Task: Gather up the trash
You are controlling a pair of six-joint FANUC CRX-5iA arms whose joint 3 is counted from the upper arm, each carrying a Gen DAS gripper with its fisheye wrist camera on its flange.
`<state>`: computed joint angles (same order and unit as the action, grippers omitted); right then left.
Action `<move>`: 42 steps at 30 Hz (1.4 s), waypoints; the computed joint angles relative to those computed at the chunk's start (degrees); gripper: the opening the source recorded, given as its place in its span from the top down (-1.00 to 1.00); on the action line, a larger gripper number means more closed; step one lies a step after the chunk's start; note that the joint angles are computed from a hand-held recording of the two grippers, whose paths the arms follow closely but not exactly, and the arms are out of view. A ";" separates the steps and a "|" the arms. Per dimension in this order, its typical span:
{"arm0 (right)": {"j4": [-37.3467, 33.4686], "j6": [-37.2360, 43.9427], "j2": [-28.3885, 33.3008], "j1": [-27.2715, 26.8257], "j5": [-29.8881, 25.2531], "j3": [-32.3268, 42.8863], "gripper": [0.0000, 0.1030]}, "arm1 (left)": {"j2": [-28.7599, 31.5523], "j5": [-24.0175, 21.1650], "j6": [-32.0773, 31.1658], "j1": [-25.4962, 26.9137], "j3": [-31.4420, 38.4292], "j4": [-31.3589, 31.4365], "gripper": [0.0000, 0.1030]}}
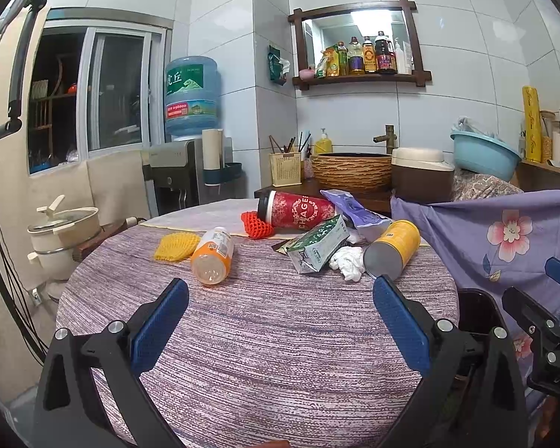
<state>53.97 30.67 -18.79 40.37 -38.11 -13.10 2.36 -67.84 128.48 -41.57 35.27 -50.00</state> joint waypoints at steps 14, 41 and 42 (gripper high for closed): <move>-1.16 0.95 0.30 0.01 -0.40 0.61 -0.91 | -0.21 0.62 -0.02 0.50 -0.77 0.77 -0.90; -12.96 9.59 5.44 -1.45 -5.94 7.21 -0.91 | 0.27 2.35 -9.54 8.95 -2.59 17.19 -0.90; -14.89 10.91 6.31 -1.76 -6.95 8.59 -0.91 | 0.39 2.25 -10.60 10.12 -2.76 19.44 -0.90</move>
